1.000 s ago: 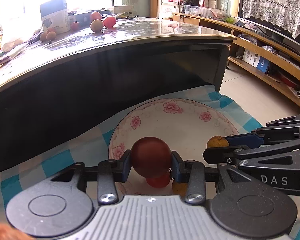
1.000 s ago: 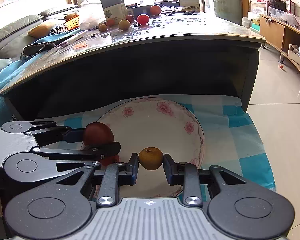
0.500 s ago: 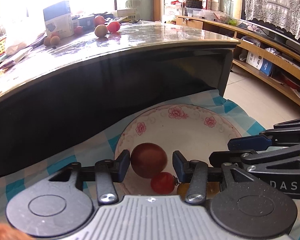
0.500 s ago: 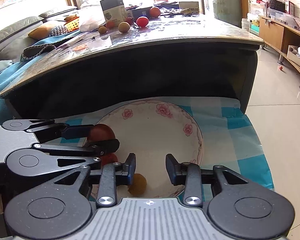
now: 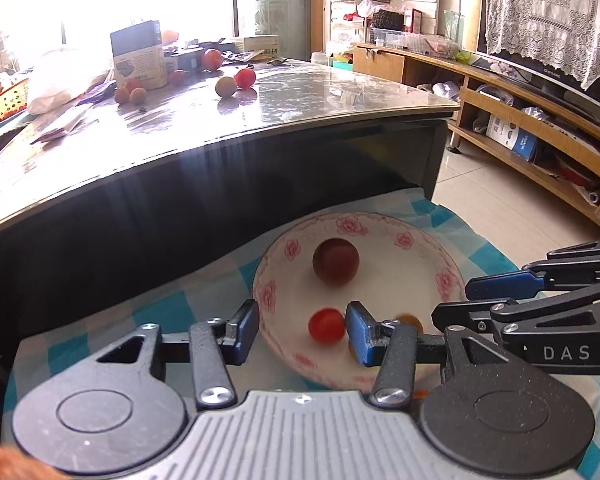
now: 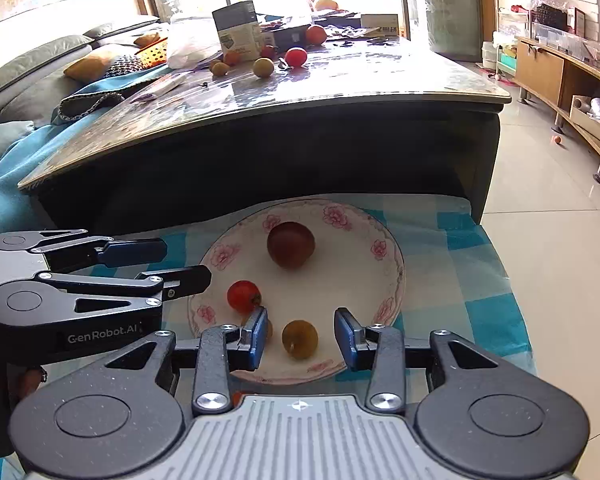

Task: Organize fruits
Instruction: 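Move the left tool toward one mandarin orange while the right tool approaches another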

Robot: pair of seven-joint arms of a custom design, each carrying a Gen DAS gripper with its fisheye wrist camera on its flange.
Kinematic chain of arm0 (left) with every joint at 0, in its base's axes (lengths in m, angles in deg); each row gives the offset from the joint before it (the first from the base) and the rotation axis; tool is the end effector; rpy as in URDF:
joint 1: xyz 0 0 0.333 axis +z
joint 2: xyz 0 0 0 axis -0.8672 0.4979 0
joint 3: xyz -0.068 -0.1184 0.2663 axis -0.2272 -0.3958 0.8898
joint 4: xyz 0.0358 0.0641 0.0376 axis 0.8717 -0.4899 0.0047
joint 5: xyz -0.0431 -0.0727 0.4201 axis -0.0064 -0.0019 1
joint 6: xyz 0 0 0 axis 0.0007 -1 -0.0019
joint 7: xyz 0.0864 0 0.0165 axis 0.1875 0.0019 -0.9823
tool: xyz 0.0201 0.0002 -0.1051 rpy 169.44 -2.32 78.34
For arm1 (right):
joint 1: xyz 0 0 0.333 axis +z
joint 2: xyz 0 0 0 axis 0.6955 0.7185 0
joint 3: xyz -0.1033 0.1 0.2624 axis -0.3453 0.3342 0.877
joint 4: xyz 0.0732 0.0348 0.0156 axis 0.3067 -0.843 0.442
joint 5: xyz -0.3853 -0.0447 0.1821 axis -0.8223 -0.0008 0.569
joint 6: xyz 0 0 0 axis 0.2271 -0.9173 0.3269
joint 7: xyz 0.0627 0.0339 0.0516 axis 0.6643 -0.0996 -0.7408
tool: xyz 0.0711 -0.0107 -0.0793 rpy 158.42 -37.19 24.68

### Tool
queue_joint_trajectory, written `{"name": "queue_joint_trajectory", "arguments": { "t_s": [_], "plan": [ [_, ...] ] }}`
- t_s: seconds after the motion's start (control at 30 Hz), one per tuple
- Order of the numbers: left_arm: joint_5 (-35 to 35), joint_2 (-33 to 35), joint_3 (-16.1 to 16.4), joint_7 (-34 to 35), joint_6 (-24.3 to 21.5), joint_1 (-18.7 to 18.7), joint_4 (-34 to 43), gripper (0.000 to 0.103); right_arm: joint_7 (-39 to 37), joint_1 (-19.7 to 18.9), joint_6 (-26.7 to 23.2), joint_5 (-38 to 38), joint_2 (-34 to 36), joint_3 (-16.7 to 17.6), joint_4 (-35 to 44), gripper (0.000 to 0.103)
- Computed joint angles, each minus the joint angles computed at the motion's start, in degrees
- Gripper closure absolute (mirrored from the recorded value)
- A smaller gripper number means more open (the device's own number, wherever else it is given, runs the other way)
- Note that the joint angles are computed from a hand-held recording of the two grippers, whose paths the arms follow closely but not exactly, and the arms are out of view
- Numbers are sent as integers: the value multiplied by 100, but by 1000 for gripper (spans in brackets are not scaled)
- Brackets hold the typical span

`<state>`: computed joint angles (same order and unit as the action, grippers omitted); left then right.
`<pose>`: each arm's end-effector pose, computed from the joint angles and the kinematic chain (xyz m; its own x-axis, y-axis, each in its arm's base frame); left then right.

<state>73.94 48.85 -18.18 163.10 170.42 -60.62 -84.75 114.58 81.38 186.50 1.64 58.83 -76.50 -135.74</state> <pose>0.6513 -0.2168 0.3561 -0.3836 -0.9235 0.0054 -0.6101 0.2490 -0.7522 0.6448 0.3695 0.3494 0.2348 -0.9595 -0.1557 -0.7177 -0.0631 -0.6935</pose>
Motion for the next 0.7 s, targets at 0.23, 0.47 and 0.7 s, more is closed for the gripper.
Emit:
{"name": "queue_joint_trajectory", "arguments": {
  "t_s": [0.23,0.47,0.7],
  "plan": [
    [-704,-908,-1344,733,73,1290,-1240,47,319,292,-69,-328,-594,-87,-713,69],
    [-3006,-1459,-3982,2818,-104,3633,-2092,46,277,32,-309,-531,-1036,435,-1265,69],
    [-3579,-1292,-3980,3694,-250,3619,-2191,46,-351,-301,-410,-283,-812,890,-1123,68]
  ]
}}
